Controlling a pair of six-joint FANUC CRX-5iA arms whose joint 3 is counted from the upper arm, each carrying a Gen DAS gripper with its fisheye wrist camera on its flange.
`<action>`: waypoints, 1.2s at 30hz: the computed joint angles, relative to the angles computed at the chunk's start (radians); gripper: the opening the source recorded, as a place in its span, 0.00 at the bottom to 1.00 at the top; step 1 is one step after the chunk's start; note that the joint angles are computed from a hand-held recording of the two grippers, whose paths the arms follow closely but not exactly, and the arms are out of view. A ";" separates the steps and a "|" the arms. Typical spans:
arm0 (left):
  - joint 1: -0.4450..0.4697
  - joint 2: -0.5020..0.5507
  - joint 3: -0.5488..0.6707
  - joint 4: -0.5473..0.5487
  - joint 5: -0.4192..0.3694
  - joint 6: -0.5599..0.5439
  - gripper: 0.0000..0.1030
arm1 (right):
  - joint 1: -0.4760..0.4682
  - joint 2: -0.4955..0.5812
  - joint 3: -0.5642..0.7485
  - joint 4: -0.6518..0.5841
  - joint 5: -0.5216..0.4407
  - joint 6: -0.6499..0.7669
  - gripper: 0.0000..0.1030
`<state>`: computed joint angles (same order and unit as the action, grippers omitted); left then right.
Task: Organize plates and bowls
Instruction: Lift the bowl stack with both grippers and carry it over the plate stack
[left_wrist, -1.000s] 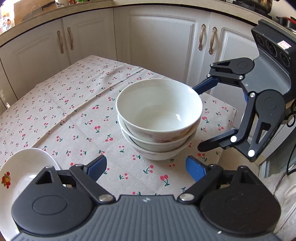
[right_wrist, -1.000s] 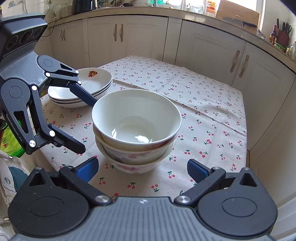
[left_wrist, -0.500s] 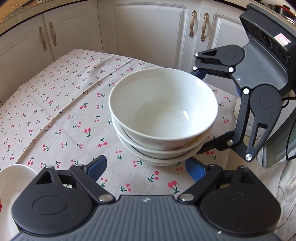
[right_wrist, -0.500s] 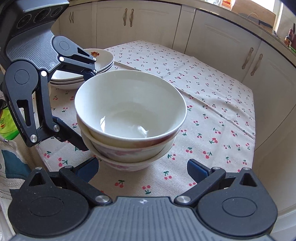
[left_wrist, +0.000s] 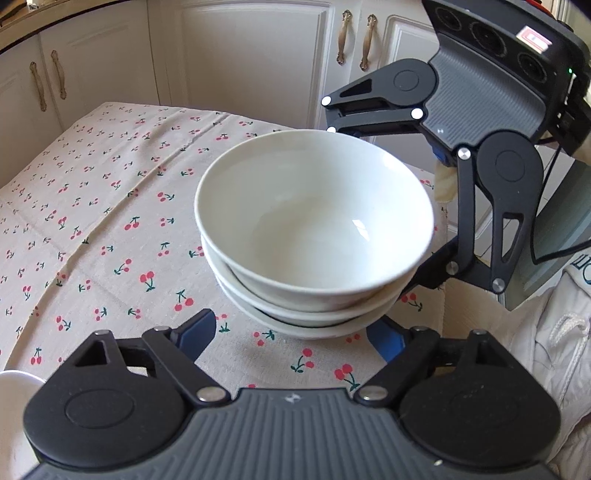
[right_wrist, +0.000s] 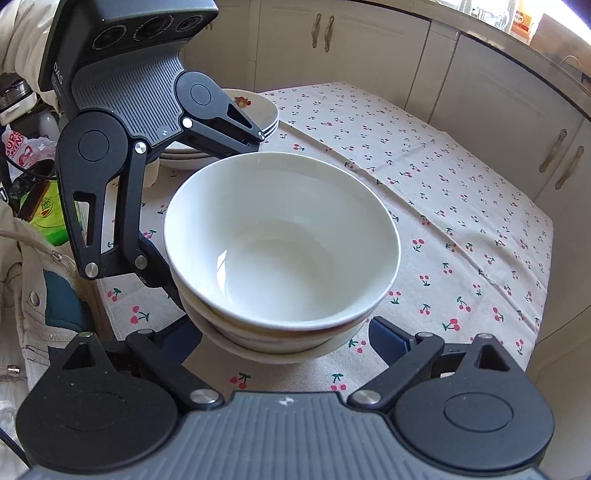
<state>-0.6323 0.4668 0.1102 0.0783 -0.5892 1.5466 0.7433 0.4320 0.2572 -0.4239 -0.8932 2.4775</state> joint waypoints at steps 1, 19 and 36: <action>0.003 -0.001 -0.005 0.014 0.003 -0.020 0.85 | -0.006 0.008 0.016 -0.011 -0.022 0.010 0.93; 0.024 0.011 -0.026 0.155 0.002 -0.204 0.71 | -0.015 0.049 0.088 -0.020 -0.108 0.032 0.88; 0.037 0.027 -0.023 0.213 -0.009 -0.292 0.74 | -0.009 0.049 0.091 -0.003 -0.117 0.022 0.88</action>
<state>-0.5956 0.4937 0.0874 0.2909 -0.5979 1.2548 0.7345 0.4812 0.3478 -0.4266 -1.0101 2.4998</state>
